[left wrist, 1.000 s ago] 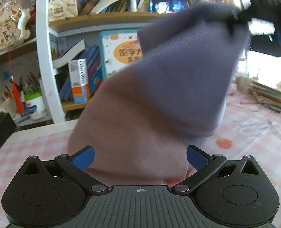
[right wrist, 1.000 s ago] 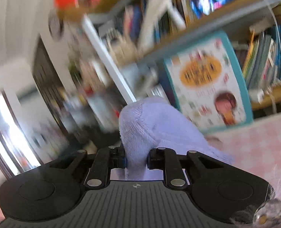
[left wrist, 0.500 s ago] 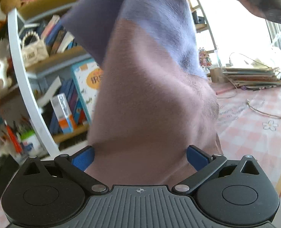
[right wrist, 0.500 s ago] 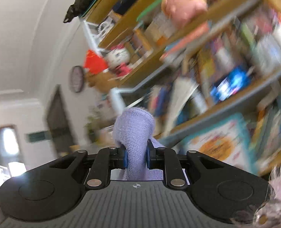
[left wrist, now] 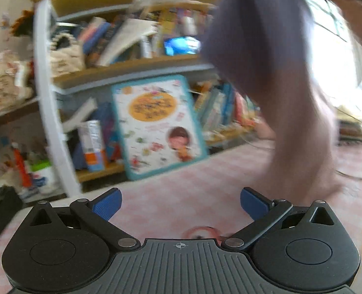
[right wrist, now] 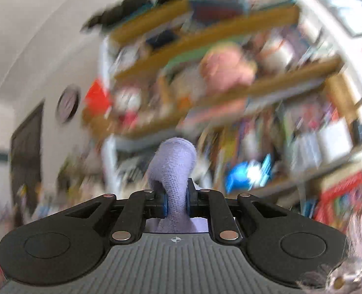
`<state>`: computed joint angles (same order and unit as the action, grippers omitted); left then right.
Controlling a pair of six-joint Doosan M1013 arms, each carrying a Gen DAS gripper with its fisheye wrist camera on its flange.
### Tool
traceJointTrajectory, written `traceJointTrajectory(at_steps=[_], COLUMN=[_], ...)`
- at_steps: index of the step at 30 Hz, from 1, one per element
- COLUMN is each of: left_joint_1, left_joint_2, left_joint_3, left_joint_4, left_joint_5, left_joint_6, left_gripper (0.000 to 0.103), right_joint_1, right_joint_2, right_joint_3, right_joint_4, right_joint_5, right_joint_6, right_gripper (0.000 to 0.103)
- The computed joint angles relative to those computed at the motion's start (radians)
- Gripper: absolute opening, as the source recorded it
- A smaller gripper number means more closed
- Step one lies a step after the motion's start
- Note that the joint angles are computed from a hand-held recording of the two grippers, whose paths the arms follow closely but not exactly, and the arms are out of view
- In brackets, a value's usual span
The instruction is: Fold clothes
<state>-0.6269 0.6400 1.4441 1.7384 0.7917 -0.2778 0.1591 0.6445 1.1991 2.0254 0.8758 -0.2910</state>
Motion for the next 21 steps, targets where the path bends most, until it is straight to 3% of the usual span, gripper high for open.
traceJointTrajectory(at_steps=[3,6,8,12,13,14,16,20,21], left_joint_1=[0.007,0.022,0.033,0.055,0.061,0.067,0.078,0.096,0.102], left_joint_2=[-0.011,-0.025,-0.048,-0.098,-0.106,-0.113,-0.114,-0.092,-0.084], left_joint_3=[0.008,0.018,0.039,0.093,0.102,0.11,0.103,0.06,0.048], left_joint_4=[-0.056,-0.129,-0.149,-0.118,-0.098,-0.074,-0.046,-0.03,-0.032], left_joint_5=[0.127,0.218,0.224,0.12,0.068,0.015,-0.082,-0.253,-0.294], left_joint_6=[0.011,-0.015,-0.071,-0.241,-0.273,-0.308,-0.317,-0.291,-0.292], left_gripper=[0.103,0.103,0.103,0.103,0.103,0.103,0.103,0.103,0.103], right_joint_1=[0.003,0.018,0.033,0.042,0.037,0.027,0.002,-0.045,-0.054], right_joint_2=[0.014,0.081,0.135,0.152,0.148,0.144,0.135,0.089,0.075], right_joint_3=[-0.007,-0.086,-0.14,-0.152,-0.147,-0.137,-0.115,-0.052,-0.03], right_joint_4=[-0.347,-0.656,-0.779,-0.845,-0.827,-0.795,-0.705,-0.567,-0.542], right_joint_5=[0.098,0.287,0.417,0.466,0.465,0.471,0.493,0.45,0.408], right_joint_6=[0.279,0.636,0.806,0.825,0.81,0.791,0.744,0.639,0.605], right_gripper=[0.012,0.012,0.019,0.025,0.04,0.065,0.08,0.081,0.081])
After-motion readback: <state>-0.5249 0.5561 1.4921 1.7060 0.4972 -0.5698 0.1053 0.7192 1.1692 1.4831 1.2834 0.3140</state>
